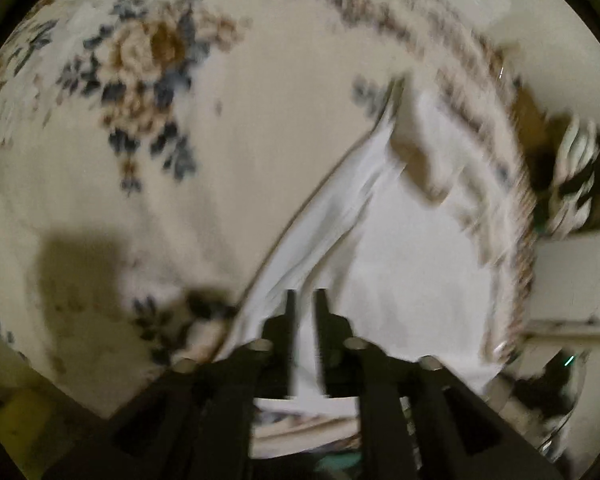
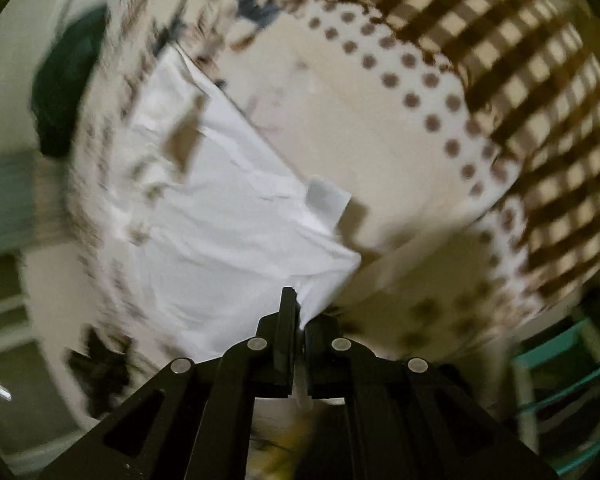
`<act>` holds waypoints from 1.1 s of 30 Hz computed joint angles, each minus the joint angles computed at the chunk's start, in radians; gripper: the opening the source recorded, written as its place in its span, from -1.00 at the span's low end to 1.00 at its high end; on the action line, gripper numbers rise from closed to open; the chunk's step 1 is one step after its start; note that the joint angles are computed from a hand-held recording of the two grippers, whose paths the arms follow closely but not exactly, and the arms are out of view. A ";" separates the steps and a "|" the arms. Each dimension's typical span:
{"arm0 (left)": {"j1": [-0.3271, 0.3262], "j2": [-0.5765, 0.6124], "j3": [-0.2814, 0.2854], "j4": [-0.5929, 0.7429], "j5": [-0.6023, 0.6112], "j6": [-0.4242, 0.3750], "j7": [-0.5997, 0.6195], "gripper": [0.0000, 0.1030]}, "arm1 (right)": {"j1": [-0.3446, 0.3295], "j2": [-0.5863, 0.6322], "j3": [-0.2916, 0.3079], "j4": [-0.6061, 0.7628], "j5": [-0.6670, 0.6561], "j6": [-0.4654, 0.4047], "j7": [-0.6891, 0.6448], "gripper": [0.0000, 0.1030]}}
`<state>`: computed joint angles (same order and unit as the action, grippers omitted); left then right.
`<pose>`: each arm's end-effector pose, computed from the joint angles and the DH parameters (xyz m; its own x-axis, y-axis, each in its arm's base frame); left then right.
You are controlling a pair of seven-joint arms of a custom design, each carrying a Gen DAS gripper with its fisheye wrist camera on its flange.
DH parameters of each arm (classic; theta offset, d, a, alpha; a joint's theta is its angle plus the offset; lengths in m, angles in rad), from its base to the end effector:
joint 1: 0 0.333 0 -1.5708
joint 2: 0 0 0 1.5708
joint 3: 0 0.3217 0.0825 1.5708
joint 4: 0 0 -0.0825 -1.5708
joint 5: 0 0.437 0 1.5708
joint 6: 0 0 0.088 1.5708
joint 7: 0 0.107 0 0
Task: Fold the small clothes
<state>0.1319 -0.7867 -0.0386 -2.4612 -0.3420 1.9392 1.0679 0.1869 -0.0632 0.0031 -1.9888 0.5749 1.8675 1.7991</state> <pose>0.3881 0.0110 0.5782 0.5733 -0.7222 0.3871 -0.7642 -0.6416 -0.0653 0.5680 0.1517 0.4844 -0.2513 -0.8442 -0.4734 -0.9624 0.1661 0.2148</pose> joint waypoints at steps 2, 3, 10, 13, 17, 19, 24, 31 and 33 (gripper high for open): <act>-0.019 -0.012 0.012 -0.052 -0.037 -0.017 0.010 0.14 | -0.003 0.012 0.000 0.004 -0.051 -0.032 -0.020 -0.78; -0.027 -0.028 0.019 -0.087 -0.063 -0.023 0.009 0.15 | -0.002 0.011 0.003 -0.001 -0.076 -0.041 -0.031 -0.46; -0.036 -0.062 -0.045 -0.173 -0.061 -0.011 -0.014 0.02 | 0.010 -0.033 0.005 -0.127 -0.045 0.001 -0.046 0.19; -0.057 -0.045 -0.071 -0.147 -0.015 -0.009 -0.021 -0.95 | 0.010 -0.039 0.000 -0.178 -0.017 0.049 -0.015 0.16; -0.075 -0.070 -0.086 -0.134 0.017 -0.004 -0.050 -0.96 | 0.017 -0.080 -0.003 -0.253 0.030 0.136 0.030 -0.88; -0.074 -0.094 -0.086 -0.131 0.028 -0.016 -0.079 -0.96 | 0.024 -0.107 -0.005 -0.269 0.035 0.150 0.038 -0.88; -0.066 -0.159 -0.063 -0.126 0.020 -0.048 -0.139 -0.96 | 0.042 -0.185 -0.019 -0.283 -0.008 0.148 0.029 -0.91; -0.049 -0.175 -0.041 -0.102 0.008 -0.075 -0.162 -0.96 | 0.035 -0.206 -0.055 -0.241 -0.043 0.023 -0.034 -0.91; -0.043 -0.166 -0.039 -0.091 0.005 -0.077 -0.170 -0.96 | 0.026 -0.205 -0.060 -0.236 -0.056 0.002 -0.049 -0.91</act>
